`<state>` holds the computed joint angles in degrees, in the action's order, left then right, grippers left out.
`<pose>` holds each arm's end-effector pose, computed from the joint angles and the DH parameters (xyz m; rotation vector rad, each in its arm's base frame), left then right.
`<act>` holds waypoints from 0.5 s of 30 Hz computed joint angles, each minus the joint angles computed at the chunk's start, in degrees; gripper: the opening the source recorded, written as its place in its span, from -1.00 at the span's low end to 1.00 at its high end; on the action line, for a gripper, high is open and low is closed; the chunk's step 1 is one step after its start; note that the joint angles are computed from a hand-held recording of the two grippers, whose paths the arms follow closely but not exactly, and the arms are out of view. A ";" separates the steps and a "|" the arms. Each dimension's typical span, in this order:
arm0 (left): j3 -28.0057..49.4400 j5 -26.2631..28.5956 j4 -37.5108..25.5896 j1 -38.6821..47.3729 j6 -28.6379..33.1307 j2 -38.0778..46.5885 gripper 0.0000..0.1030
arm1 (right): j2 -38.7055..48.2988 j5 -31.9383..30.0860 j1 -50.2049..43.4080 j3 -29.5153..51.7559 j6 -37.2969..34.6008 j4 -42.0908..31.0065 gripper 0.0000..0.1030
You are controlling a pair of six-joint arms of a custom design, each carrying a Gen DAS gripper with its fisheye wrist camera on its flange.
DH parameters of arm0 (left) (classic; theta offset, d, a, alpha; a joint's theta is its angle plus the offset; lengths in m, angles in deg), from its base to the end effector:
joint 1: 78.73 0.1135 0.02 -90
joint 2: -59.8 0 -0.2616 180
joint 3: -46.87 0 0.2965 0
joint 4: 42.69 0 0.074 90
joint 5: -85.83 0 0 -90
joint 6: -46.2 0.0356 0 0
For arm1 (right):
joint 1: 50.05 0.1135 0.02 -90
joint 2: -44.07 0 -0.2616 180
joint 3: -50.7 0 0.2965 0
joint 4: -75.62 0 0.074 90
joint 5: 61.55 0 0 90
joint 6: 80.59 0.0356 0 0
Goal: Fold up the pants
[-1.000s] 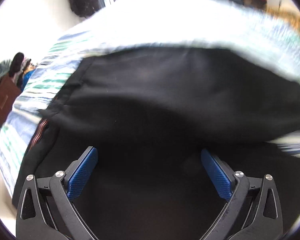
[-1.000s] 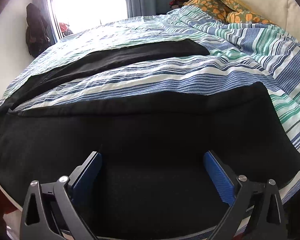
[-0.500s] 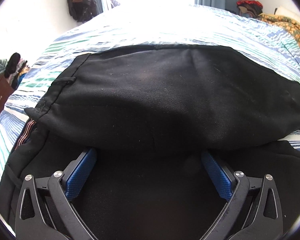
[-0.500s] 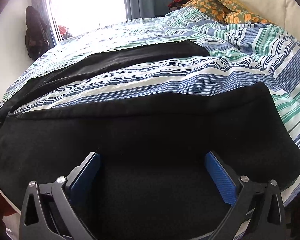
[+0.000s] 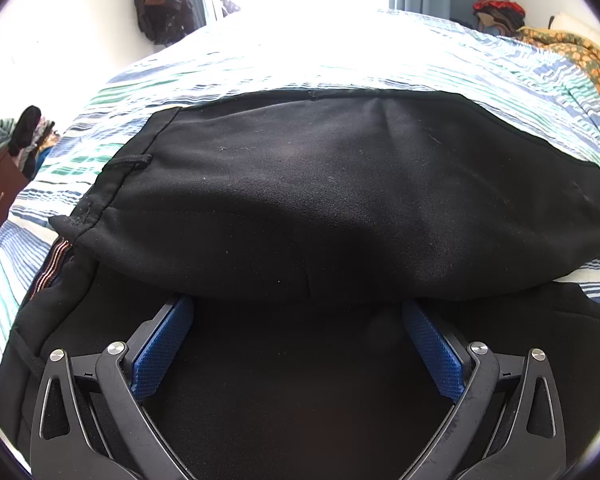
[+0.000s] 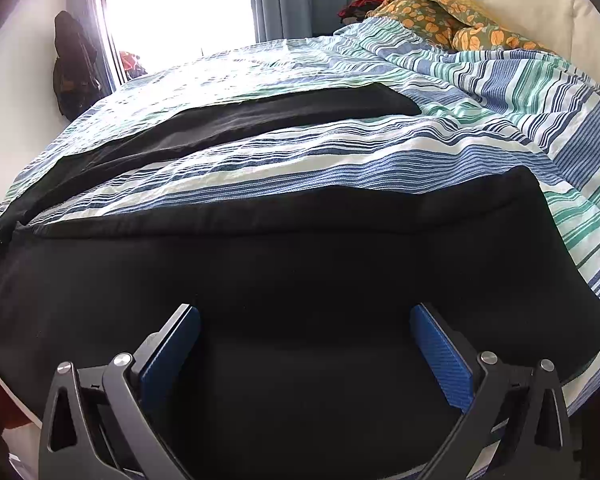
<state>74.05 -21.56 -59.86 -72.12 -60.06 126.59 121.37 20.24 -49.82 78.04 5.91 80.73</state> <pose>0.2019 0.0341 0.0746 -0.6129 2.4495 0.3211 0.2307 0.0060 0.0647 -0.1464 2.3432 0.1405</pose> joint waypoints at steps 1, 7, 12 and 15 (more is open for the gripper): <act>-0.01 0.07 -0.01 0.05 0.01 -0.04 0.99 | 0.12 -0.17 -0.10 0.07 -0.11 0.07 1.00; -0.06 -0.07 -0.11 -0.06 -0.10 -0.16 0.99 | 0.21 0.37 0.16 -0.17 0.31 0.84 1.00; -0.10 0.02 -0.02 0.06 -0.03 -0.19 0.99 | 0.01 0.31 0.19 -0.42 0.30 0.97 1.00; -0.17 0.03 0.18 0.15 0.03 -0.09 0.99 | -0.06 -0.09 -0.04 -0.47 0.09 1.02 1.00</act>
<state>73.89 -21.53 -59.68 -71.97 -60.02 126.50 121.32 20.15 -49.85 77.57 6.01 81.75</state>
